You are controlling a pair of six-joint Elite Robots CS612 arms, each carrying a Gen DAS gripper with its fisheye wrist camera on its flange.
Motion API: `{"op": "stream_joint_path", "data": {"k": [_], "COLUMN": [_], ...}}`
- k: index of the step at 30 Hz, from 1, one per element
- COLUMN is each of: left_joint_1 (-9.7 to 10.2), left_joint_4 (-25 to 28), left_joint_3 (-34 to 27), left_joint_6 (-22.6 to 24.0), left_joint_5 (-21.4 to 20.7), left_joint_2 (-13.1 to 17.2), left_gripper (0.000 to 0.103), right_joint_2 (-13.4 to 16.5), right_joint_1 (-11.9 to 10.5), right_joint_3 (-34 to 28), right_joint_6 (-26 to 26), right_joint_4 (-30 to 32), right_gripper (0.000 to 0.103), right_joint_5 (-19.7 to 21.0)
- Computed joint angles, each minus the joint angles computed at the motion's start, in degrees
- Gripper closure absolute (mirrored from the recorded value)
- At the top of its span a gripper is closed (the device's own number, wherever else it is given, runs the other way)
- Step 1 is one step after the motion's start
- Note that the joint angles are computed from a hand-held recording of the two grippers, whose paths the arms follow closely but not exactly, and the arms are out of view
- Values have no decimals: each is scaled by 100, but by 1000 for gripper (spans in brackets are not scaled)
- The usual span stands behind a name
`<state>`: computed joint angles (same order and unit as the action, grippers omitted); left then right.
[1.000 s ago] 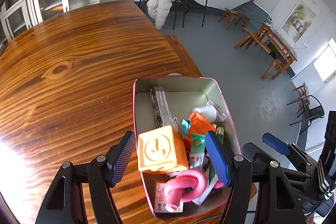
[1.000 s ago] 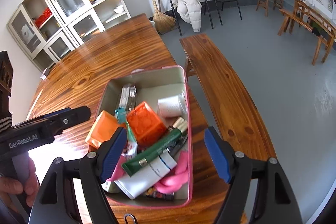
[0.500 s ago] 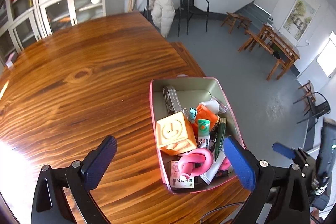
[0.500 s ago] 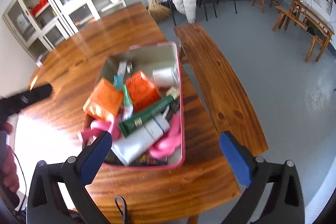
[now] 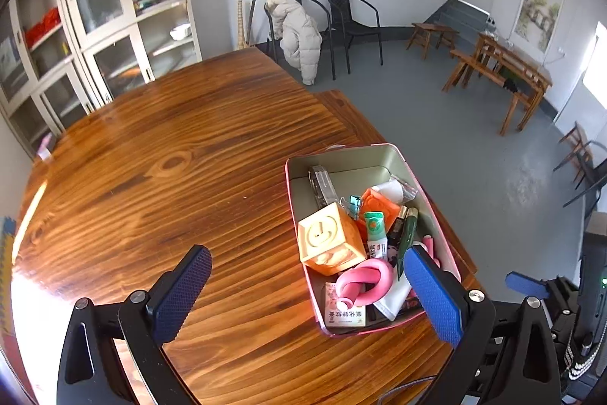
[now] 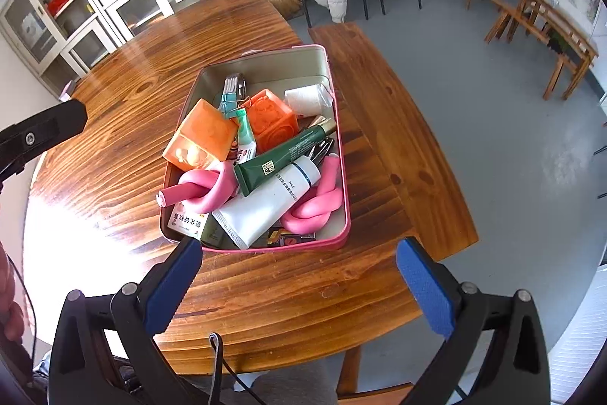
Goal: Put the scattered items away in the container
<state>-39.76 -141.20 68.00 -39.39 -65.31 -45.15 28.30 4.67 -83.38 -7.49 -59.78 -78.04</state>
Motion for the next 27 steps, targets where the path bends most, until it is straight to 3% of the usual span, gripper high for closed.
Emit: {"op": "stream_joint_path", "data": {"k": [18, 27], "left_joint_1": [2, 114], "left_joint_4": [-219, -105], "left_joint_3": [-30, -178], "left_joint_6": [110, 26], "left_joint_5": [-193, -870], "left_joint_2": [-26, 88], "left_gripper": [1, 1], "right_joint_2": [-21, -33], "right_joint_1": [135, 110], "right_joint_3": [-118, -34], "right_joint_6": [-121, -18], "right_joint_4": [-572, -460], "right_gripper": [0, 0], "right_joint_5": [-536, -554]}}
